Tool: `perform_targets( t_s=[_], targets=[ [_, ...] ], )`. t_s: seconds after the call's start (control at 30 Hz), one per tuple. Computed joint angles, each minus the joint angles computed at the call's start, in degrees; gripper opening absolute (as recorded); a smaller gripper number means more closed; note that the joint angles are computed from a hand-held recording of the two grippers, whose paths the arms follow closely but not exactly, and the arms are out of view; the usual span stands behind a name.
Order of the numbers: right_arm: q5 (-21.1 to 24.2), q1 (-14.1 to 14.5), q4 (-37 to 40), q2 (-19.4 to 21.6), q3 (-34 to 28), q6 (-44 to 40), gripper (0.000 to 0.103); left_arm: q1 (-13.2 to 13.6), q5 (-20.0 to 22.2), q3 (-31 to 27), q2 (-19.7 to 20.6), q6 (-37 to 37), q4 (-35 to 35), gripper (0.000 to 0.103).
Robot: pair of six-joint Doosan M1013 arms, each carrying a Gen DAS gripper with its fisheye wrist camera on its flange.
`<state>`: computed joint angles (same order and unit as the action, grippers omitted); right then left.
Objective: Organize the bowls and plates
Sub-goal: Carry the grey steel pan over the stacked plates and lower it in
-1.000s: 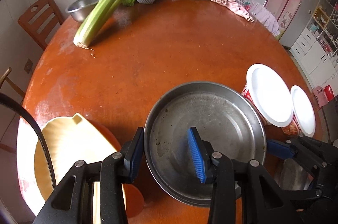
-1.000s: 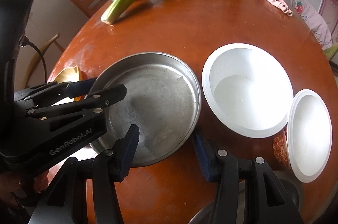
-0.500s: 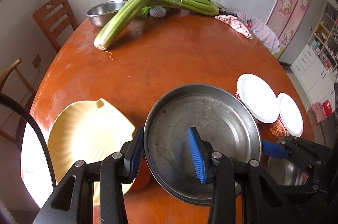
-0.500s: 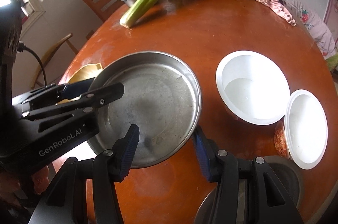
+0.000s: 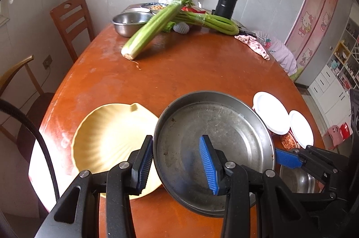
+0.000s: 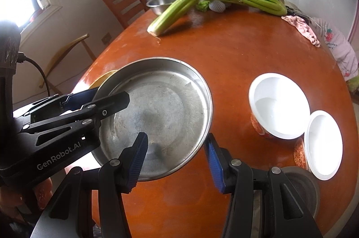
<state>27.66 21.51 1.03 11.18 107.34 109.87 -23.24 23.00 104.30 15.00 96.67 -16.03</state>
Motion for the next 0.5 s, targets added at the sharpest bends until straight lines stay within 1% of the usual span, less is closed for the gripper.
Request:
perform_targets(
  t_s=[0.27, 0.5],
  targets=[
    [-0.1, 1.8, 0.5, 0.9, -2.1, -1.9, 0.054, 2.2, -1.6, 1.3, -1.6, -1.0, 0.5, 0.042],
    [-0.7, 3.4, 1.2, 2.4, -4.9, -3.9, 0.054, 4.4, -1.5, 1.3, -2.2, -4.9, 4.7, 0.042]
  ],
)
